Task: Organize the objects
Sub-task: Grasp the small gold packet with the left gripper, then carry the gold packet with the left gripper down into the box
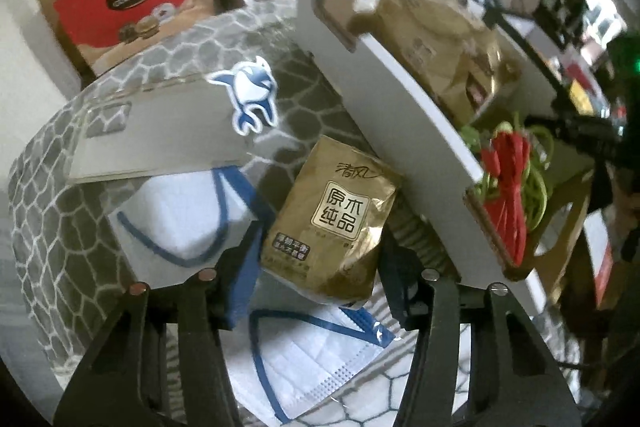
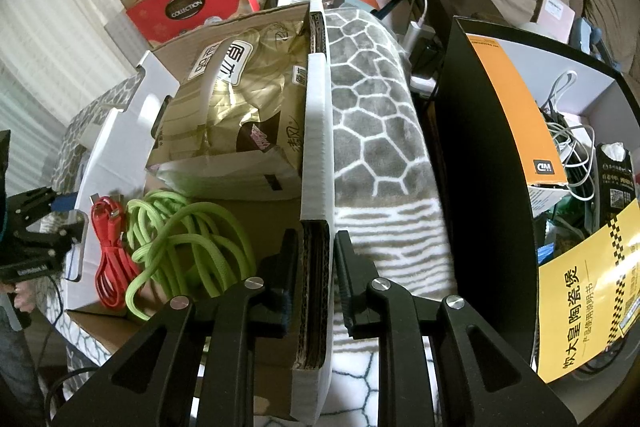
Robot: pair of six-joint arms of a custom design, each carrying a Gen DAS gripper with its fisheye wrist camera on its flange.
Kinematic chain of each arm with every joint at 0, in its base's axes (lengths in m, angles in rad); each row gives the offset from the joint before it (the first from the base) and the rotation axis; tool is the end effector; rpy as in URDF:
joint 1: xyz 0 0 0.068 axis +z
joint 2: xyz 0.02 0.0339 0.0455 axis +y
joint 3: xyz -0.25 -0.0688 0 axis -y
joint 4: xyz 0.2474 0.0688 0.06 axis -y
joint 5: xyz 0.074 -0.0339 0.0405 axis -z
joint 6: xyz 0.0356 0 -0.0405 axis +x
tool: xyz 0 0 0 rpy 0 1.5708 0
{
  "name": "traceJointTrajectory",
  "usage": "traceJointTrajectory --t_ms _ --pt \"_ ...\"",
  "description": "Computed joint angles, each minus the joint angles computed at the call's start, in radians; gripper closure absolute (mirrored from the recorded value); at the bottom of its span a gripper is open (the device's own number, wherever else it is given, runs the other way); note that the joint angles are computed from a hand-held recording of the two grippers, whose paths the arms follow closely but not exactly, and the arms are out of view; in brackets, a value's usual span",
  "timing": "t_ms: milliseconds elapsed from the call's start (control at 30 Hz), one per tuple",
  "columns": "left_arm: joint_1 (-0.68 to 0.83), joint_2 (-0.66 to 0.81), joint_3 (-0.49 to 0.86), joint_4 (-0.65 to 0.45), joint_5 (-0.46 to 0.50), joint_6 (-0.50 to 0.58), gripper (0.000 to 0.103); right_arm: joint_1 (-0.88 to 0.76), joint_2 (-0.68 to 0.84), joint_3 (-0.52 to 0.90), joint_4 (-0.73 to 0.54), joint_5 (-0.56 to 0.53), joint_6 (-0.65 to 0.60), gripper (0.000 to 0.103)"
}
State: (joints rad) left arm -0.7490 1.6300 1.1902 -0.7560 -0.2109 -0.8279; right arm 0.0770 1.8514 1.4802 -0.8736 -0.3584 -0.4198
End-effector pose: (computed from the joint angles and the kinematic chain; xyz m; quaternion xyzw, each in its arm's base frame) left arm 0.2424 -0.2152 0.2108 -0.0581 0.9755 -0.0586 0.2040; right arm 0.3738 0.0414 0.2182 -0.2667 0.9340 0.1461 0.1873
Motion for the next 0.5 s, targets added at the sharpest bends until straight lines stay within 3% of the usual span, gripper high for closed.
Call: traceJointTrajectory --t_ms 300,500 --pt "0.041 -0.157 -0.018 0.028 -0.035 -0.232 0.052 -0.001 0.002 0.003 -0.003 -0.001 -0.002 0.083" --pt "0.048 -0.071 0.118 0.013 -0.054 -0.272 0.052 -0.003 0.004 0.006 -0.005 -0.003 -0.004 0.083"
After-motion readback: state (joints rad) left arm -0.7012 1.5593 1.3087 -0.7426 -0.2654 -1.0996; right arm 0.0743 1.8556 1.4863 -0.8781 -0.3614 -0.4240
